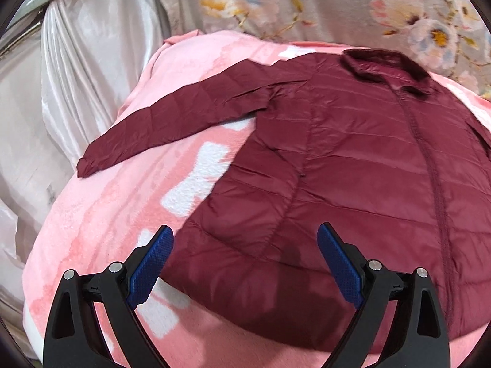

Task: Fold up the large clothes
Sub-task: 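Grasp the jacket sleeve with the right tool and lift it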

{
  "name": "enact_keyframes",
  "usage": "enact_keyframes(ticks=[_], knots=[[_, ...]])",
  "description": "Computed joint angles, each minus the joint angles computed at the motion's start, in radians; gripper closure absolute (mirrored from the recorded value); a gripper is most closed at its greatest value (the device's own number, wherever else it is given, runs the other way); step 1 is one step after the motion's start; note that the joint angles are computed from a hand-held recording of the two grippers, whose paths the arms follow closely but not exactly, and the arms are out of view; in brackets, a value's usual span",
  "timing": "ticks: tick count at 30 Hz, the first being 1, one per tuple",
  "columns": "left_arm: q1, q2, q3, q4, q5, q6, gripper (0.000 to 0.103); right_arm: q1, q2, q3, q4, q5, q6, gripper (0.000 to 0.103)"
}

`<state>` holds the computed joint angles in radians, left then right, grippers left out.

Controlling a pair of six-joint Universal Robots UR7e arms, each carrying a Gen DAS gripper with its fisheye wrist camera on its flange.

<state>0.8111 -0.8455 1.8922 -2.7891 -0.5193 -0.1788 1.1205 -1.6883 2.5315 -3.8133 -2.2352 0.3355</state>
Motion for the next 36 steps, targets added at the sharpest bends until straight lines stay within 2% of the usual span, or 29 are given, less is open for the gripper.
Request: enact_keyframes(ticks=[1, 2, 3, 4, 5, 6, 8, 10, 12, 15, 19, 25, 26, 27, 28, 30, 32, 36], knots=[[0.005, 0.005, -0.012, 0.014, 0.009, -0.008, 0.011, 0.009, 0.022, -0.012, -0.029, -0.024, -0.025, 0.030], [0.012, 0.013, -0.024, 0.018, 0.017, -0.008, 0.010, 0.008, 0.031, -0.028, -0.031, -0.030, -0.046, 0.044], [0.015, 0.016, -0.030, 0.021, 0.021, -0.009, 0.010, -0.002, 0.027, -0.041, -0.015, -0.016, -0.052, 0.060], [0.020, 0.022, -0.040, 0.027, 0.029, -0.013, 0.010, -0.016, 0.024, -0.057, 0.011, 0.016, -0.050, 0.072], [0.024, 0.027, -0.047, 0.026, 0.035, -0.013, 0.010, -0.019, 0.019, -0.067, 0.029, 0.028, -0.047, 0.092], [0.029, 0.031, -0.055, 0.023, 0.038, -0.010, 0.010, -0.004, 0.034, -0.097, 0.039, 0.013, -0.055, 0.097], [0.036, 0.039, -0.067, 0.016, 0.046, 0.000, 0.010, 0.074, 0.106, -0.176, -0.006, -0.060, -0.143, 0.100], [0.043, 0.046, -0.077, 0.010, 0.053, 0.009, 0.010, 0.188, 0.183, -0.264, -0.075, -0.101, -0.286, 0.100], [0.049, 0.052, -0.086, 0.010, 0.057, 0.011, 0.010, 0.289, 0.254, -0.345, -0.105, -0.093, -0.403, 0.100], [0.059, 0.058, -0.098, 0.019, 0.059, 0.005, 0.010, 0.437, 0.391, -0.491, -0.054, -0.019, -0.565, 0.101], [0.070, 0.062, -0.106, 0.022, 0.055, 0.006, 0.010, 0.536, 0.556, -0.630, 0.111, 0.111, -0.653, 0.101], [0.090, 0.059, -0.127, 0.029, 0.016, 0.014, 0.010, 0.584, 0.757, -0.766, 0.312, 0.223, -0.720, 0.096], [0.092, 0.060, -0.131, 0.024, 0.006, 0.022, 0.010, 0.585, 0.771, -0.772, 0.333, 0.239, -0.726, 0.094], [0.094, 0.060, -0.138, 0.021, -0.009, 0.031, 0.010, 0.590, 0.785, -0.783, 0.345, 0.255, -0.735, 0.087], [0.096, 0.060, -0.148, 0.021, -0.033, 0.040, 0.010, 0.594, 0.788, -0.774, 0.320, 0.271, -0.756, 0.082], [0.098, 0.061, -0.165, 0.012, -0.080, 0.055, 0.010, 0.605, 0.775, -0.734, 0.236, 0.273, -0.777, 0.058], [0.100, 0.066, -0.195, 0.013, -0.150, 0.061, 0.010, 0.604, 0.745, -0.697, 0.183, 0.259, -0.766, 0.053], [0.118, 0.093, -0.287, 0.055, -0.340, 0.033, 0.010, 0.561, 0.664, -0.646, 0.166, 0.192, -0.693, 0.052]])
